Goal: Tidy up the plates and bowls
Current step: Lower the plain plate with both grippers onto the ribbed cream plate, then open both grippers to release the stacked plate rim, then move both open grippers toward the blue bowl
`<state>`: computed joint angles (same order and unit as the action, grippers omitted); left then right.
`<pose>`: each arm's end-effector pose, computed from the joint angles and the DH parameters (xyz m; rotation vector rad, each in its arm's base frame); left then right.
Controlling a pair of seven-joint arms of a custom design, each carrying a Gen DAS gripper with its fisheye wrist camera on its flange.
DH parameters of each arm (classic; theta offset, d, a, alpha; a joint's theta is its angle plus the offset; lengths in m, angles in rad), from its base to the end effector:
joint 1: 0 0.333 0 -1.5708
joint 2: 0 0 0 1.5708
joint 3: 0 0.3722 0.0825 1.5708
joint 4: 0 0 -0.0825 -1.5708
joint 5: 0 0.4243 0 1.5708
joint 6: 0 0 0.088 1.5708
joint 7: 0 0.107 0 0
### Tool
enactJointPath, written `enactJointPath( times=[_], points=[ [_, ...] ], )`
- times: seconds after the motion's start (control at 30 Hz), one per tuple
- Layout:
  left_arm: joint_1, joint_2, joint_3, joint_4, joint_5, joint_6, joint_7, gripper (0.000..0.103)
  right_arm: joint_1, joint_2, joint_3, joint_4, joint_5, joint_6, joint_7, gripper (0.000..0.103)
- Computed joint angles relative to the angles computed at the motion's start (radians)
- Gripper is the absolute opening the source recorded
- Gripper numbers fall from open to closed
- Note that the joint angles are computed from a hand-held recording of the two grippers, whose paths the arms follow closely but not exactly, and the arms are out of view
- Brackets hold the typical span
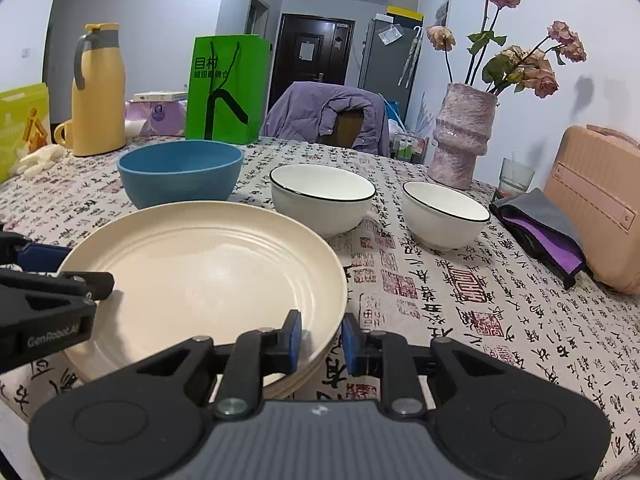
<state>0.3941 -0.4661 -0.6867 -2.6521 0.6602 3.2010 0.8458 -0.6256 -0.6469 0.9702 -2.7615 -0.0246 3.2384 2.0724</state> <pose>0.4072 -0.2006 0.4631 -1.3476 1.8885 -0.7303 0.3986 0.1654 0.4463 -1.6805 1.6651 -1.0251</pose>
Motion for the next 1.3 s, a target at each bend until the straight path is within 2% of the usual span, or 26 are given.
enactJointPath(
  times=[0.17, 0.27, 0.33, 0.37, 0.43, 0.5, 0.53, 0.57, 0.63, 0.67, 0.7, 0.8, 0.87, 0.97, 1.1, 1.3],
  points=[
    [0.026, 0.0, -0.016, -0.007, -0.01, 0.032, 0.011, 0.036, -0.002, 0.01, 0.0, 0.0, -0.001, 0.008, -0.002, 0.023],
    [-0.012, 0.018, 0.024, -0.013, -0.036, 0.046, 0.037, 0.042, 0.019, 0.028, -0.025, -0.005, 0.008, 0.021, -0.009, 0.024],
    [-0.049, 0.033, 0.067, -0.019, -0.061, 0.066, 0.057, 0.054, 0.078, 0.07, -0.091, -0.015, 0.022, 0.047, -0.026, 0.028],
    [-0.031, 0.024, 0.053, -0.024, -0.078, 0.079, 0.06, 0.057, 0.127, 0.1, -0.143, -0.022, 0.037, 0.062, -0.038, 0.031],
    [0.014, 0.005, 0.018, -0.035, -0.111, 0.116, 0.068, 0.076, 0.224, 0.142, -0.246, -0.036, 0.072, 0.094, -0.055, 0.034],
    [0.047, -0.016, -0.005, -0.05, -0.149, 0.152, 0.077, 0.083, 0.279, 0.158, -0.302, -0.049, 0.102, 0.128, -0.066, 0.038],
    [0.049, -0.019, 0.001, -0.059, -0.163, 0.173, 0.085, 0.084, 0.307, 0.166, -0.332, -0.057, 0.114, 0.151, -0.072, 0.039],
    [0.042, -0.018, 0.014, -0.065, -0.176, 0.184, 0.094, 0.086, 0.335, 0.172, -0.36, -0.065, 0.125, 0.176, -0.077, 0.044],
    [0.032, -0.017, 0.038, -0.08, -0.206, 0.218, 0.107, 0.1, 0.378, 0.184, -0.403, -0.077, 0.144, 0.219, -0.089, 0.056],
    [0.036, -0.021, 0.04, -0.09, -0.226, 0.241, 0.113, 0.103, 0.401, 0.191, -0.426, -0.081, 0.149, 0.24, -0.096, 0.065],
    [0.034, -0.021, 0.049, -0.099, -0.243, 0.264, 0.119, 0.103, 0.426, 0.197, -0.449, -0.087, 0.152, 0.261, -0.102, 0.076],
    [-0.053, 0.0, 0.162, -0.127, -0.245, 0.327, 0.132, 0.103, 0.49, 0.216, -0.509, -0.097, 0.158, 0.313, -0.125, 0.095],
    [-0.067, -0.008, 0.181, -0.148, -0.276, 0.353, 0.147, 0.103, 0.518, 0.22, -0.529, -0.099, 0.17, 0.337, -0.146, 0.103],
    [-0.07, -0.022, 0.189, -0.176, -0.325, 0.392, 0.188, 0.103, 0.542, 0.227, -0.533, -0.104, 0.209, 0.378, -0.18, 0.103],
    [-0.031, -0.051, 0.14, -0.205, -0.417, 0.427, 0.272, 0.103, 0.562, 0.232, -0.524, -0.103, 0.28, 0.397, -0.238, 0.103],
    [-0.086, -0.045, 0.196, -0.221, -0.483, 0.424, 0.333, 0.103, 0.616, 0.24, -0.542, -0.09, 0.361, 0.377, -0.322, 0.103]
  ],
)
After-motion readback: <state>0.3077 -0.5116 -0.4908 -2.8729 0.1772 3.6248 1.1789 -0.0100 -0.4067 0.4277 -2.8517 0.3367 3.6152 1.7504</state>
